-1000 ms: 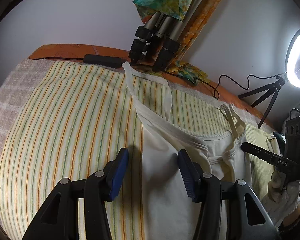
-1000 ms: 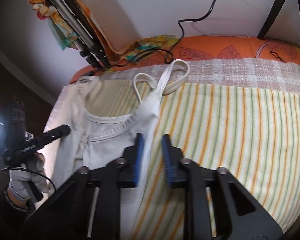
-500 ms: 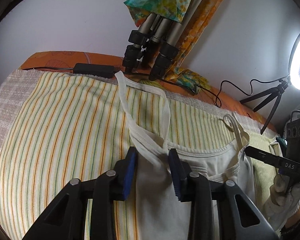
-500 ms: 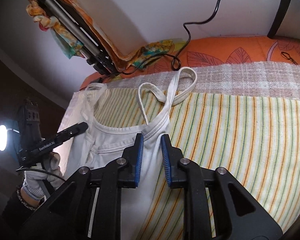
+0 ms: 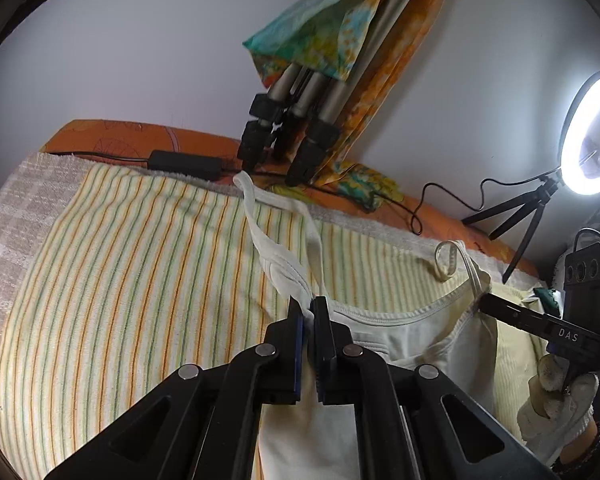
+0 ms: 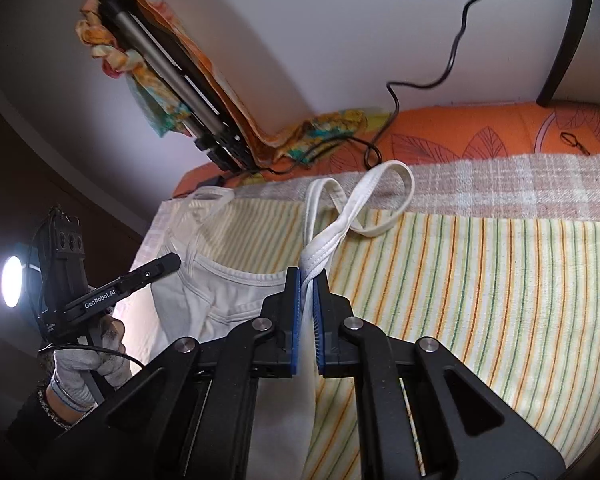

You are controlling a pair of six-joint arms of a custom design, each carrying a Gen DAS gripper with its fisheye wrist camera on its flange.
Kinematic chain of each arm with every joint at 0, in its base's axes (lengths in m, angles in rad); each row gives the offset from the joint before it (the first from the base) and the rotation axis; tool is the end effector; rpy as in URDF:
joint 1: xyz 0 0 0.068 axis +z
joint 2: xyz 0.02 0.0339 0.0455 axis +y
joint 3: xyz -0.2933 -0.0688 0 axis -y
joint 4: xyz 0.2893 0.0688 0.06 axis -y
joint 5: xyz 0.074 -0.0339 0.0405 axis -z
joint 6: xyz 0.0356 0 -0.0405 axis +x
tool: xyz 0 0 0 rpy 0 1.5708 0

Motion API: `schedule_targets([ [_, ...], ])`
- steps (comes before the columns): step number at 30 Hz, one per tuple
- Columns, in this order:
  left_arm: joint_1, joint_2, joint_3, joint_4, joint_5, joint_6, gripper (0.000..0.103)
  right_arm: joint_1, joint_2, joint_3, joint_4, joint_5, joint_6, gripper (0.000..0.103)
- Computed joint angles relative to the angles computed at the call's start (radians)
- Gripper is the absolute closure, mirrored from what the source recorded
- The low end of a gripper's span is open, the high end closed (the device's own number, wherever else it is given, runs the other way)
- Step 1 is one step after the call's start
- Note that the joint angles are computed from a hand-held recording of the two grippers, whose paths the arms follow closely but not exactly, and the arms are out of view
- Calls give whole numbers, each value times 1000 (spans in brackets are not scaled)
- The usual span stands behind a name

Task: Fold small clothes
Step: 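Lift the straps with both tools and fold them over toward the hem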

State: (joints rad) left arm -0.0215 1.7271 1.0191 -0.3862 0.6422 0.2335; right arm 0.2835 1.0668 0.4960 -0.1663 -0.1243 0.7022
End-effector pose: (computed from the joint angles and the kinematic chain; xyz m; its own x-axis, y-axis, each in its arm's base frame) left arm 0.3709 -0.0293 0.1696 -0.7967 0.2025 -0.5695 0.4896 0.7687 -0.4116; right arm 0.2245 0.0700 0.1910 -0.7288 0.4552 -0.5114 0.1376 0.8291 0.5419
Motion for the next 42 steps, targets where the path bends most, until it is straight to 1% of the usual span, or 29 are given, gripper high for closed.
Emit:
schedule_targets([
  [6, 41, -98, -28, -58, 48, 27, 102, 62, -127, 5, -77, 56, 35, 96],
  [11, 90, -209, -65, -143, 90, 80, 102, 146, -259, 22, -199, 122, 75, 96],
  [16, 156, -315, -101, -247, 129, 158, 102, 296, -372, 47, -328, 245, 150, 96],
  [18, 188, -352, -115, -292, 143, 196, 102, 407, -401, 65, -384, 337, 209, 96],
  [23, 290, -430, -160, -430, 176, 328, 102, 701, -379, 115, -493, 562, 384, 96],
  [26, 355, -460, -189, -515, 184, 424, 102, 867, -344, 131, -554, 668, 518, 96],
  [29, 418, -493, -227, -584, 174, 524, 102, 1004, -306, 126, -604, 745, 647, 96],
  [35, 534, -514, -292, -670, 147, 686, 102, 1213, -187, 129, -675, 828, 876, 96],
  [42, 640, -542, -361, -737, 96, 850, 102, 1362, -50, 139, -706, 845, 1057, 96],
])
